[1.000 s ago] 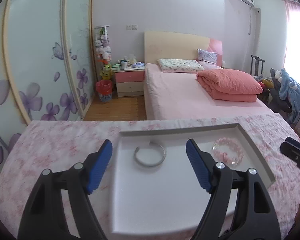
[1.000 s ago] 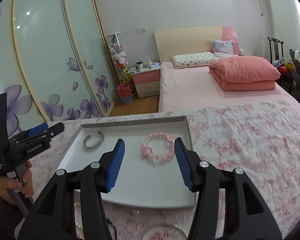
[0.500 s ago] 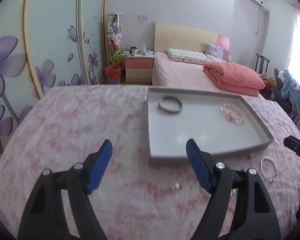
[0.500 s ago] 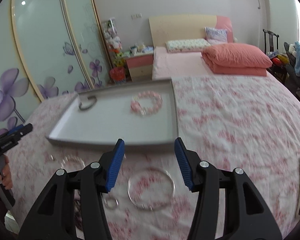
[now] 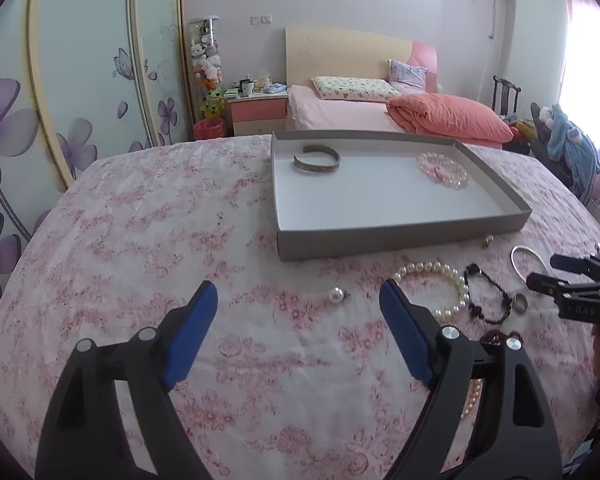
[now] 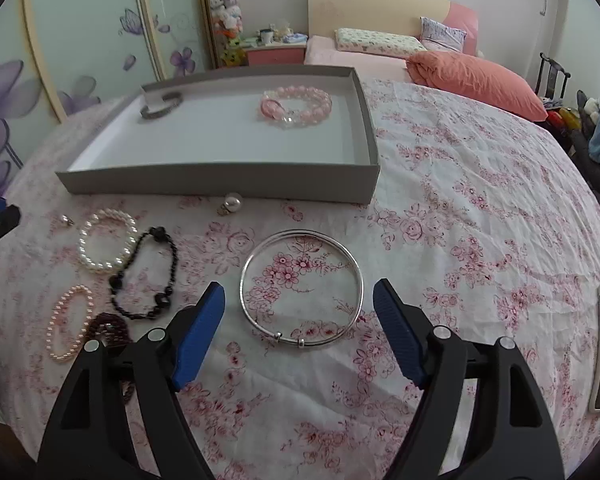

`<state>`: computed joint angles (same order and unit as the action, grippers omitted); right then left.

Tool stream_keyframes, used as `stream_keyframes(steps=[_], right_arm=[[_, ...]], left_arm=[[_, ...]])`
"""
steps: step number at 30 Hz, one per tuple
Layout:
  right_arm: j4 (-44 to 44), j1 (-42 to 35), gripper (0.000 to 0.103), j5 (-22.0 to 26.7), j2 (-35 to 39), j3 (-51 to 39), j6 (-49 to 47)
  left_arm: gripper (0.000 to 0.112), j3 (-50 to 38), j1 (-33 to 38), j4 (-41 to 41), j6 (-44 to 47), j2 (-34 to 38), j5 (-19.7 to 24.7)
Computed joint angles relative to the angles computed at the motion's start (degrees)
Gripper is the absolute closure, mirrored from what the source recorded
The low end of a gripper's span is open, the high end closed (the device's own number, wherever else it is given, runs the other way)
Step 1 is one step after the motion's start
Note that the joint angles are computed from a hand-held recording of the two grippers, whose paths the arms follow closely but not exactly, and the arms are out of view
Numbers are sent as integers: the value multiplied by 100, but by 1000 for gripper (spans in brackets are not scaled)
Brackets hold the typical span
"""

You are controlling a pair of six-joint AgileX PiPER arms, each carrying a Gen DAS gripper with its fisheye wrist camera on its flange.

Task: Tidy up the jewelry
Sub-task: 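Reach to the round silver bangle and grasp it with the right gripper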

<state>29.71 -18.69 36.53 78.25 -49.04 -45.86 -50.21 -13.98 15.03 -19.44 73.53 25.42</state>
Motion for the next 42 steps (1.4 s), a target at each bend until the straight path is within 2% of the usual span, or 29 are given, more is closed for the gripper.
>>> stream_keyframes(steps=[4,14,24,26,33,38,40,42], right_arm=[[-355,145,27,-127,134,-39,376],[-528,255,27,-88,327,-273,738],[-531,354,24,-170,294,-205,745],[-494,346,32,-173,283,-203,701],[-323,230,33,-154,232,-146,486],[-198,110,33,-121,189,-103,356],[-163,73,33,-105,195,-105,319],[-129,28,33,-87,195,-107,269]], left_arm=[[31,53,-43,46,-18,-12,12],[31,61,-167,178,-125,38,43],[30,45,-227,157,-119,160,37],[30,43,-229,139,-104,177,34],[30,-34,-278,-40,53,315,89],[31,-262,-499,441,-502,634,267],[33,-394,-501,477,-604,796,341],[44,-553,-457,387,-596,993,386]])
